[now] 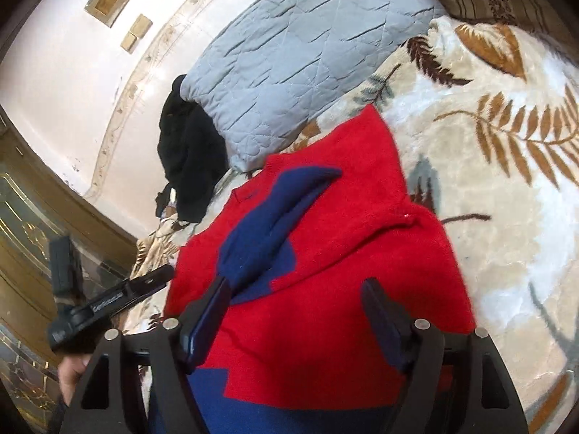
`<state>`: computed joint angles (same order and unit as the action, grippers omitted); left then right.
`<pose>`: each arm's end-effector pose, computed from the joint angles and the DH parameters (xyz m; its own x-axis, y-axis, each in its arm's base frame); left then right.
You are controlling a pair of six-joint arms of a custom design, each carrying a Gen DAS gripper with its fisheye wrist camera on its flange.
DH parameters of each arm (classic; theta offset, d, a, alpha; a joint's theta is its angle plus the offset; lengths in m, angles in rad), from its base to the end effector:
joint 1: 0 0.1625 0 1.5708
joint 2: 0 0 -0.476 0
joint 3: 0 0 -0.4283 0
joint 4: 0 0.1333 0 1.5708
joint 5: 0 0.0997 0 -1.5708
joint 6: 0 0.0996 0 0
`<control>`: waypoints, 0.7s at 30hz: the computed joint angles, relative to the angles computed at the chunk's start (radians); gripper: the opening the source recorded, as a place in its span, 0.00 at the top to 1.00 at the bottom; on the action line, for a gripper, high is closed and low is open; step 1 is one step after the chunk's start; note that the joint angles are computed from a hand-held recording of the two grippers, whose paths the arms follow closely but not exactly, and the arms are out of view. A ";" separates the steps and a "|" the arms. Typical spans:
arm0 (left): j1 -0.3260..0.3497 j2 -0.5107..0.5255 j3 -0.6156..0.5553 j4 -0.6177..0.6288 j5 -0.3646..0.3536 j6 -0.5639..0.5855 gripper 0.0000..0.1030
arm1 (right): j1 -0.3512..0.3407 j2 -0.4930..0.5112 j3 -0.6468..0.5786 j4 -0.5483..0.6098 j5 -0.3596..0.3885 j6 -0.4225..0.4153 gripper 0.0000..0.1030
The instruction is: Fold small clothes
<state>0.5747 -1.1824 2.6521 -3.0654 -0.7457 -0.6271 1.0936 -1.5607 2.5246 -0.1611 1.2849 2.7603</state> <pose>-0.1604 -0.3499 0.1119 -0.8035 0.1342 -0.5800 0.4540 0.7684 -0.4511 0.0314 -0.2906 0.1487 -0.9975 0.0097 0.0702 -0.0440 0.6923 -0.7203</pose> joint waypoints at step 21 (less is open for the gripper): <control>0.197 0.123 0.098 -0.380 0.024 0.083 0.29 | 0.435 0.327 -0.328 0.062 0.499 0.345 0.88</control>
<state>0.7713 -1.0593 2.7503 -3.4457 -0.7219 -0.5442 1.5282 -1.2341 2.1965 -0.0996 1.7839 3.1054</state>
